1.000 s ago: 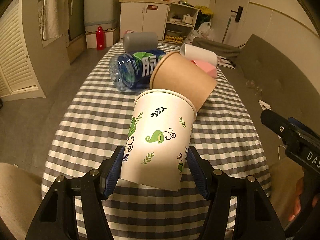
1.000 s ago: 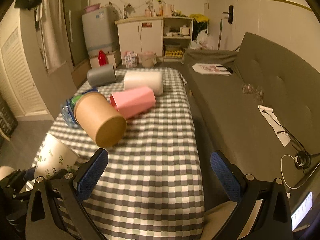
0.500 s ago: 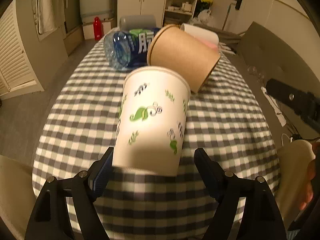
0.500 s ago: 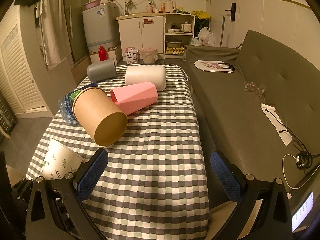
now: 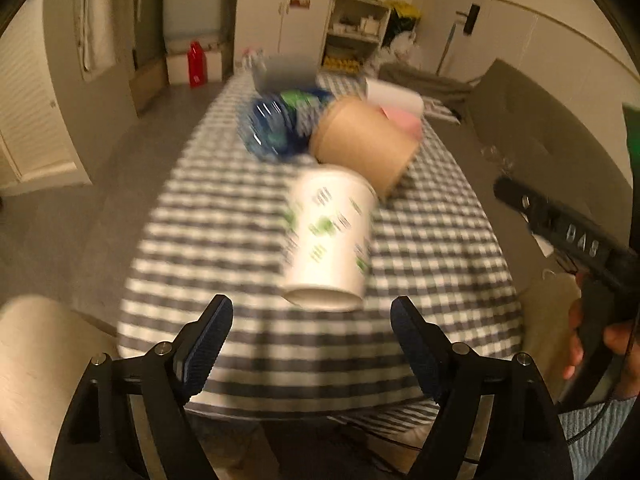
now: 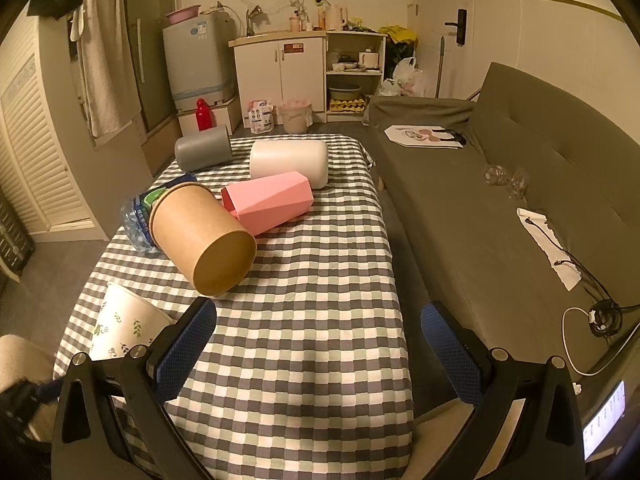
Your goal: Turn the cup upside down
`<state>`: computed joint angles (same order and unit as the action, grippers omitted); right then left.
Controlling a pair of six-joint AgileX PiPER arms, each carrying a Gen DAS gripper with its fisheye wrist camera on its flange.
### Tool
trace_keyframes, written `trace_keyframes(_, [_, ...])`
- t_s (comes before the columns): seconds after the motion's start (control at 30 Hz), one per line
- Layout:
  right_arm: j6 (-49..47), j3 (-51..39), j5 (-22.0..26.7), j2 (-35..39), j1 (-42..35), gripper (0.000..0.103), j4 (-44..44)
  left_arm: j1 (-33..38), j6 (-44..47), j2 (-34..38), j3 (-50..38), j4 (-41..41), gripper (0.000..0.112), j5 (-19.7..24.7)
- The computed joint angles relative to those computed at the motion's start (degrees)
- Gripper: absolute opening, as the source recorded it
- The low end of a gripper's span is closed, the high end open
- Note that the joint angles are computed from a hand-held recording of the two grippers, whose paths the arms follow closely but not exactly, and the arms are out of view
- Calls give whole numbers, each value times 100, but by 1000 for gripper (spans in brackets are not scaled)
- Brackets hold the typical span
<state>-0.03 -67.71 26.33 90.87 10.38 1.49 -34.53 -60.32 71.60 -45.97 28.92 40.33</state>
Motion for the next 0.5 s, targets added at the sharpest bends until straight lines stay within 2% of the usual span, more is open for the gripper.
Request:
trace_keyframes(0.07, [150,45,-10,-96,49,103,-103,125,17,-210,-9,234,93,140])
trace_keyframes(0.23, [570,117,52,-280,266,103,-375,856,651,-308,-162,490,95,29])
trace_keyframes(0.5, [1664,161,330,-370,936,103,-1037,1949,1676,-136,-144,194,96,-850])
